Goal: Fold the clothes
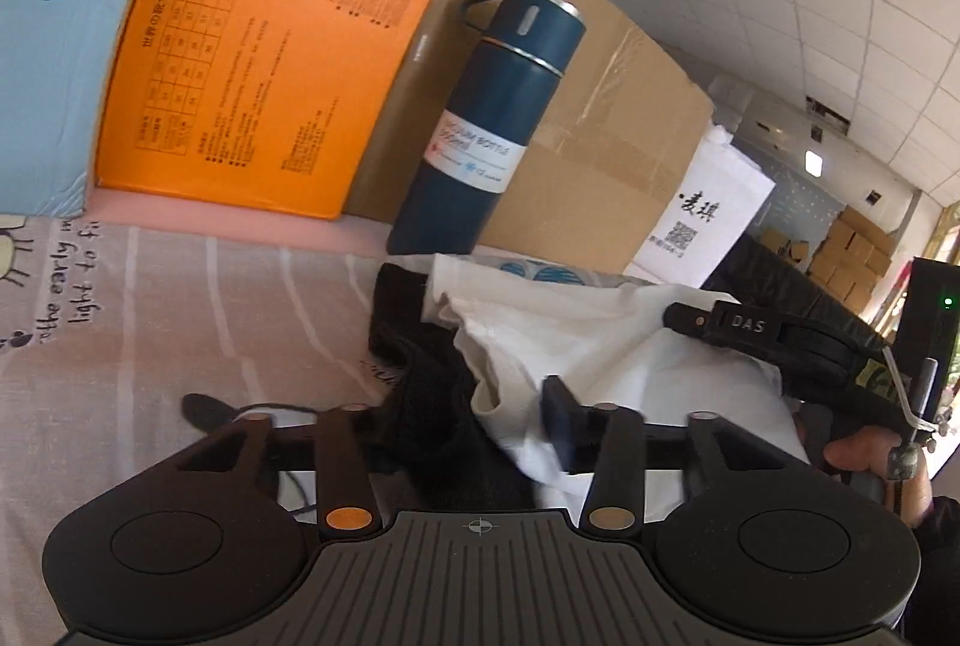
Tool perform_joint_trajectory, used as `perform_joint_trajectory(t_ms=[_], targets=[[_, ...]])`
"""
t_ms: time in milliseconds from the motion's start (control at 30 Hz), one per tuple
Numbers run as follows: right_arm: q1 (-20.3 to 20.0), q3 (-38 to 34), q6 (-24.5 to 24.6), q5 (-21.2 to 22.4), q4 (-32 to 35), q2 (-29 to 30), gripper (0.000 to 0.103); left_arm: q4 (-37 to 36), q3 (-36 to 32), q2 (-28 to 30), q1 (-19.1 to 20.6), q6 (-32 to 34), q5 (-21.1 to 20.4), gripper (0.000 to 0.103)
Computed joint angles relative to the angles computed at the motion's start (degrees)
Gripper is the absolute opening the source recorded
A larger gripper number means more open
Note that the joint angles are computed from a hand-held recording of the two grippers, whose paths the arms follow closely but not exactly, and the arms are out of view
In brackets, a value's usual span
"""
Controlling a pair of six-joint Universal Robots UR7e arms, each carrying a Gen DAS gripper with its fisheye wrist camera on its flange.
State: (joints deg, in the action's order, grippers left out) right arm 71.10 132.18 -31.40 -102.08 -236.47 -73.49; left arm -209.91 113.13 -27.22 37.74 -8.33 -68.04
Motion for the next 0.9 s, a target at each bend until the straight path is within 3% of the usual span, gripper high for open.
perform_joint_trajectory(t_ms=[67, 133, 233, 267, 367, 533, 667, 800, 900], targets=[[0.0, -0.5, 0.2, -2.3, 1.6, -0.1, 0.062, 1.3, 0.1, -0.9, 0.4, -0.5, 0.0, 0.07], [-0.4, -0.1, 0.3, -3.8, 2.9, -0.8, 0.072, 1.9, 0.7, -1.6, 0.2, -0.4, 1.3, 0.081], [-0.3, 0.1, 0.3, -4.3, 2.8, -0.8, 0.079, 0.3, 2.7, -2.2, -1.4, 1.2, 5.2, 0.086], [-0.5, 0.5, 0.4, -3.4, 2.3, -0.9, 0.085, -0.7, 3.8, -2.8, -1.9, 1.7, 5.7, 0.087], [-1.1, 2.0, 1.0, 0.4, 1.2, -2.3, 0.092, -3.9, 8.2, -5.4, -3.8, 3.7, 6.4, 0.093], [-0.2, 5.7, -2.0, 5.5, -0.2, -5.7, 0.095, -10.6, 16.8, -11.0, -6.7, 8.5, 6.5, 0.101], [3.2, 9.9, -8.2, 7.9, -9.1, -5.8, 0.101, -12.5, 23.1, -17.1, -9.3, 10.8, 8.5, 0.103], [7.2, 17.6, -14.2, 13.4, -24.1, -2.9, 0.103, -14.5, 28.4, -23.2, -11.3, 15.3, 10.1, 0.103], [15.7, 20.3, -17.3, 7.9, -34.9, 2.6, 0.103, -18.4, 30.5, -25.3, -11.7, 17.9, 10.2, 0.103]])
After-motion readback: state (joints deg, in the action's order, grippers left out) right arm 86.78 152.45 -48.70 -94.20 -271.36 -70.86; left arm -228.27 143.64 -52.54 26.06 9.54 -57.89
